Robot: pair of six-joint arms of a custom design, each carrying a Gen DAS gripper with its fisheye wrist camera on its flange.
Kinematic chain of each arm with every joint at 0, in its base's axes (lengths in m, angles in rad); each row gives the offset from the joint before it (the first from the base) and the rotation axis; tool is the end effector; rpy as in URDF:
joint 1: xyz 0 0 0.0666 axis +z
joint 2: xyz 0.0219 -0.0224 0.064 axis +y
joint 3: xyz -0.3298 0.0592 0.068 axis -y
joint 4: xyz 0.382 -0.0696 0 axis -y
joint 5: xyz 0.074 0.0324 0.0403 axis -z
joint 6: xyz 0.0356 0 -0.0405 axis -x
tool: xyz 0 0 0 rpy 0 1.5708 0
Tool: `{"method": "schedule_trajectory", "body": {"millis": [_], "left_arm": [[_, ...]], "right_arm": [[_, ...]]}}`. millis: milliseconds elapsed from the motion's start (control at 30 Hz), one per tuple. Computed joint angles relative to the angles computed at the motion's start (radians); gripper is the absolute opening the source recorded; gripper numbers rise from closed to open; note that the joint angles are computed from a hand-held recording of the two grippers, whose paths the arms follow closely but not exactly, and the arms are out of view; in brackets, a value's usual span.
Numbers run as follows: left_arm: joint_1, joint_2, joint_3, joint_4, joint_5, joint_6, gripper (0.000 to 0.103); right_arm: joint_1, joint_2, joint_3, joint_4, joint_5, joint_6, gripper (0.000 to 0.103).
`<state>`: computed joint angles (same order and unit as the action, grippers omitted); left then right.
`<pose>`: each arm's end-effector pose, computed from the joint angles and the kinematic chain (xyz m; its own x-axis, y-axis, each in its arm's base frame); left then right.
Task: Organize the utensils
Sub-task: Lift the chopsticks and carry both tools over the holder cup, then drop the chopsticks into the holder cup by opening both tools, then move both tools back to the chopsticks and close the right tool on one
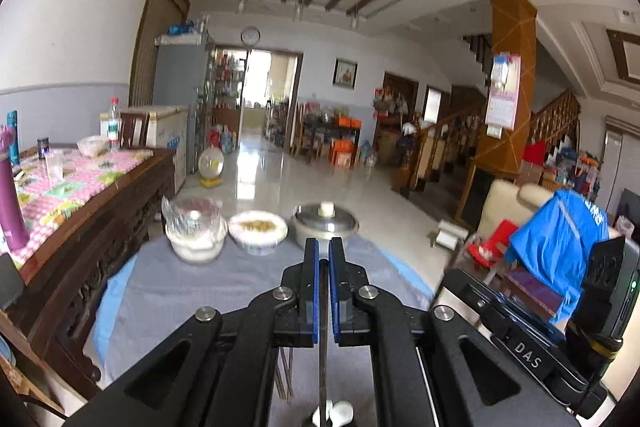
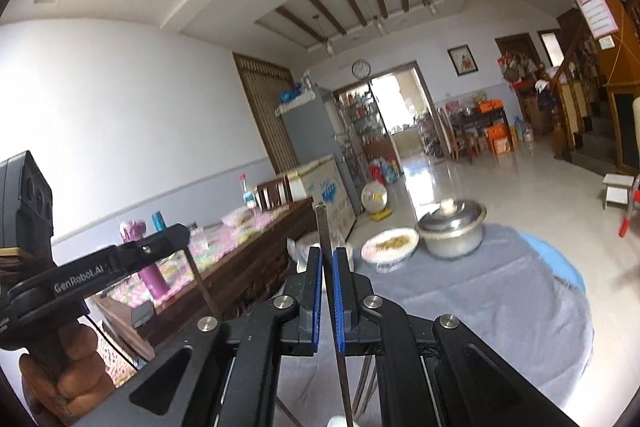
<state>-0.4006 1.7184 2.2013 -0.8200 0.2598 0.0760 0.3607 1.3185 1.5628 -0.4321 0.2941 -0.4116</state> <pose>0.5287 -0.2343 0.5882 -0.3493 0.0682 -0.9345 0.5753 0.8029 -0.1564 0.4550 0.1602 0.5390 -0.1886 0.3381 -0.9220 0.0045 0.9392 0.3434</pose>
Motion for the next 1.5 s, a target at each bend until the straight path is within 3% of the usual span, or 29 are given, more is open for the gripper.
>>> {"method": "schedule_trajectory", "body": {"millis": [200,400,633,733,800,867,933,1100,1500], "left_arm": [[-0.01,0.014,-0.043,-0.078,-0.031,-0.015,0.005],[-0.004,0.074,0.013,-0.173,-0.039,-0.018,0.005],[0.01,0.074,0.005,-0.166,-0.002,-0.012,0.005],[0.024,0.071,-0.004,-0.153,0.034,-0.003,0.005],[0.033,0.058,-0.024,-0.127,0.036,0.001,0.013],[0.043,0.031,-0.069,-0.076,0.015,0.009,0.043],[0.053,0.009,-0.104,-0.032,-0.024,0.02,0.052],[0.074,0.017,-0.113,-0.026,-0.117,0.021,0.055],[0.142,0.104,-0.066,-0.155,-0.21,0.041,0.057]], "right_arm": [[0.0,0.027,-0.029,-0.052,-0.03,-0.024,0.004],[-0.013,0.028,-0.056,-0.073,-0.048,-0.052,0.004],[-0.05,-0.011,-0.086,-0.091,-0.043,-0.119,0.005],[-0.086,-0.016,-0.097,-0.108,-0.097,-0.185,0.007],[-0.109,-0.016,-0.105,-0.121,-0.122,-0.228,0.016],[-0.127,-0.019,-0.117,-0.121,-0.135,-0.263,0.028],[-0.14,-0.026,-0.132,-0.12,-0.129,-0.282,0.028],[-0.17,-0.038,-0.159,-0.135,-0.11,-0.308,0.028],[-0.219,-0.035,-0.158,-0.196,-0.108,-0.346,0.029]]}}
